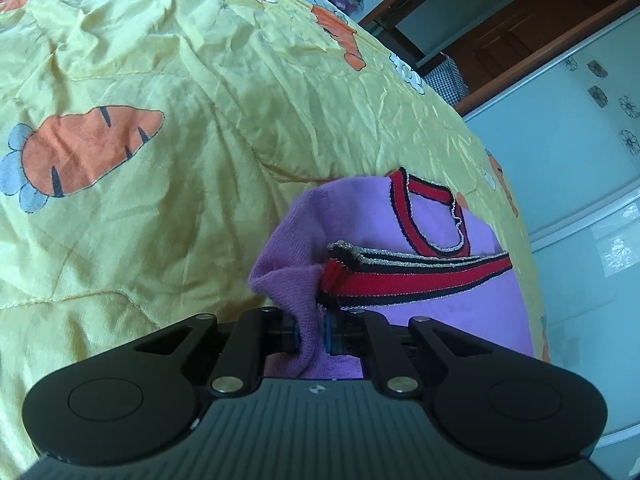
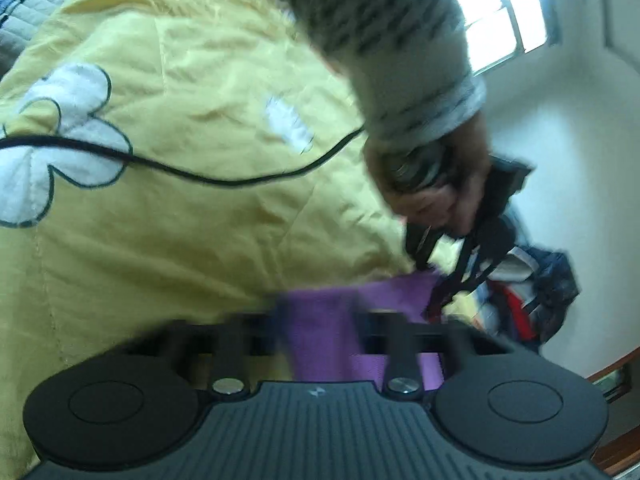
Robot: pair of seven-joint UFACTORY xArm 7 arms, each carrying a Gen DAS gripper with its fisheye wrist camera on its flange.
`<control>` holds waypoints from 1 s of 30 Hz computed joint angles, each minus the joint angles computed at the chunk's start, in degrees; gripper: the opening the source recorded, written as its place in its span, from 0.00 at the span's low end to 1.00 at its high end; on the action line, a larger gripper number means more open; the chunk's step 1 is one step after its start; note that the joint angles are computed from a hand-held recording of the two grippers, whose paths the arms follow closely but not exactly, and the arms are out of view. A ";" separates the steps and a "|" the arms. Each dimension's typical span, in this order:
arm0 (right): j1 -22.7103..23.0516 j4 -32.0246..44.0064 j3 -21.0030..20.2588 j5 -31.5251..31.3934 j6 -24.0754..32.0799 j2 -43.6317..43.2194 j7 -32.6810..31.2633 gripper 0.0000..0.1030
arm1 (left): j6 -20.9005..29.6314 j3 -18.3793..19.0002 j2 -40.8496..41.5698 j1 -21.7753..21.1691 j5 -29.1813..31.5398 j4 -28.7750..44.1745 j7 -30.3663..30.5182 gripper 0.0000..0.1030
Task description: Fold small clothes
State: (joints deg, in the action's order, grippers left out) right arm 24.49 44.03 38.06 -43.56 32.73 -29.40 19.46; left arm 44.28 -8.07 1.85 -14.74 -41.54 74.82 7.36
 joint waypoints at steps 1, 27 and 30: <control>0.14 -0.70 -0.54 0.20 -1.01 -0.59 0.71 0.05 | -0.17 -0.01 -0.18 -0.02 0.10 -0.17 -0.38 0.11; 0.40 -23.77 -35.45 38.69 -6.22 -41.60 -0.73 0.04 | -0.82 -5.41 24.22 -14.42 21.30 36.83 -36.74 0.10; -2.56 -26.34 -40.02 42.00 -4.66 -46.61 -1.87 0.04 | 0.87 -5.45 30.99 -17.72 24.54 45.88 -40.71 0.10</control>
State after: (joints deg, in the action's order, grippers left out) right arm 21.92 17.69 -1.96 -1.56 28.06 -76.01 17.58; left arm 45.15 -13.52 32.84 -32.46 -16.99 120.71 -33.34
